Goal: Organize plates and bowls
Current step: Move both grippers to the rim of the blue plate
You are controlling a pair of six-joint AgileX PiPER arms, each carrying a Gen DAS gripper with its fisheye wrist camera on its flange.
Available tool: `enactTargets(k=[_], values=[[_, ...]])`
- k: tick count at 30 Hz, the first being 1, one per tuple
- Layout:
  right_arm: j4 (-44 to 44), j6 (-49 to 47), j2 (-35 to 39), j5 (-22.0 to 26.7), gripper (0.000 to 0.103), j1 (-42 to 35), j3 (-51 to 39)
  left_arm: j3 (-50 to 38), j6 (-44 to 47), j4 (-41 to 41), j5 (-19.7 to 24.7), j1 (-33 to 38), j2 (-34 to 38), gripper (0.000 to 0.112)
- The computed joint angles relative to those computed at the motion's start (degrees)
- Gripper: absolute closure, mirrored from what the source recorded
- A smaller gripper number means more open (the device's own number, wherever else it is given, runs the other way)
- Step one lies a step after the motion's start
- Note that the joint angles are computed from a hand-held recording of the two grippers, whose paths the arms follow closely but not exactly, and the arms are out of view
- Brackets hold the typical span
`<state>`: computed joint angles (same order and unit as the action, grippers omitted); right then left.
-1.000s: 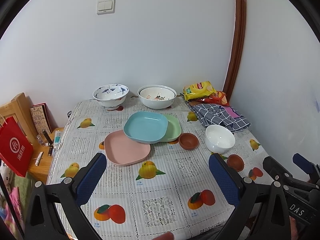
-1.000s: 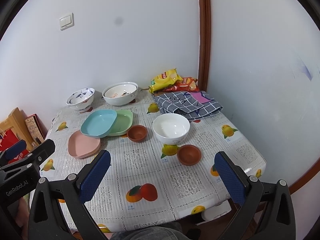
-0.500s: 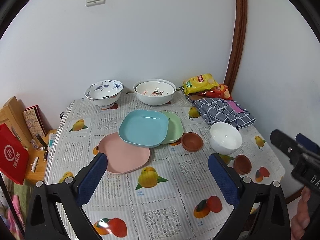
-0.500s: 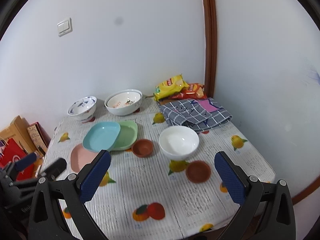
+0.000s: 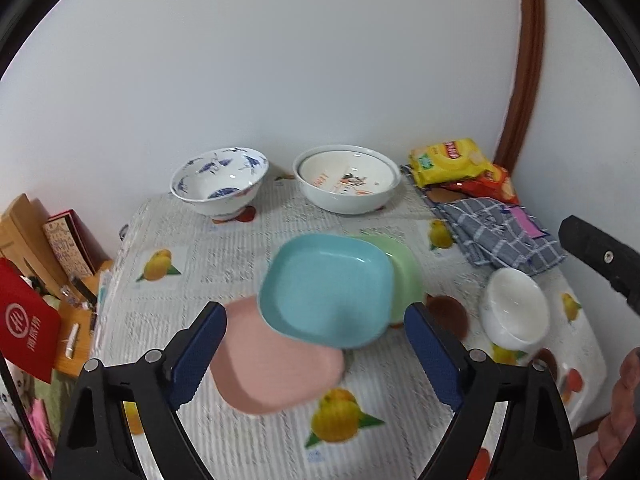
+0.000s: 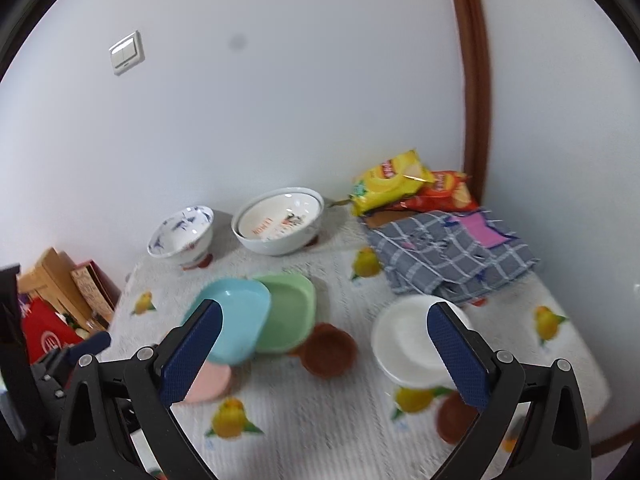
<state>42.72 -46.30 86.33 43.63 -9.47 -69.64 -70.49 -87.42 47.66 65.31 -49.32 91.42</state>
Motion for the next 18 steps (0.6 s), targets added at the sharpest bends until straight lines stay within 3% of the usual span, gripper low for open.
enactTargets(k=[4,12,15,18], values=[[2.1,0.5,6.2,-3.1,0.003,4.3,-2.2,2.5,0.8,1.5,-4.8,5.7,0.6,0.023],[-4.4,5.1,15.7,-10.0,0.022,11.6,-3.6,8.8,0.9,0.7,-19.4,17.2,3.0,0.037],[-3.2,2.4,17.6,-12.4,0.022,12.3,-2.7,8.9,2.6,-0.3,-22.6,19.2,5.1,0.049],[-3.9,2.7,20.0,-12.5,0.030,12.7,-3.3,8.4,3.3,-0.1,-24.6,20.5,6.8,0.050]])
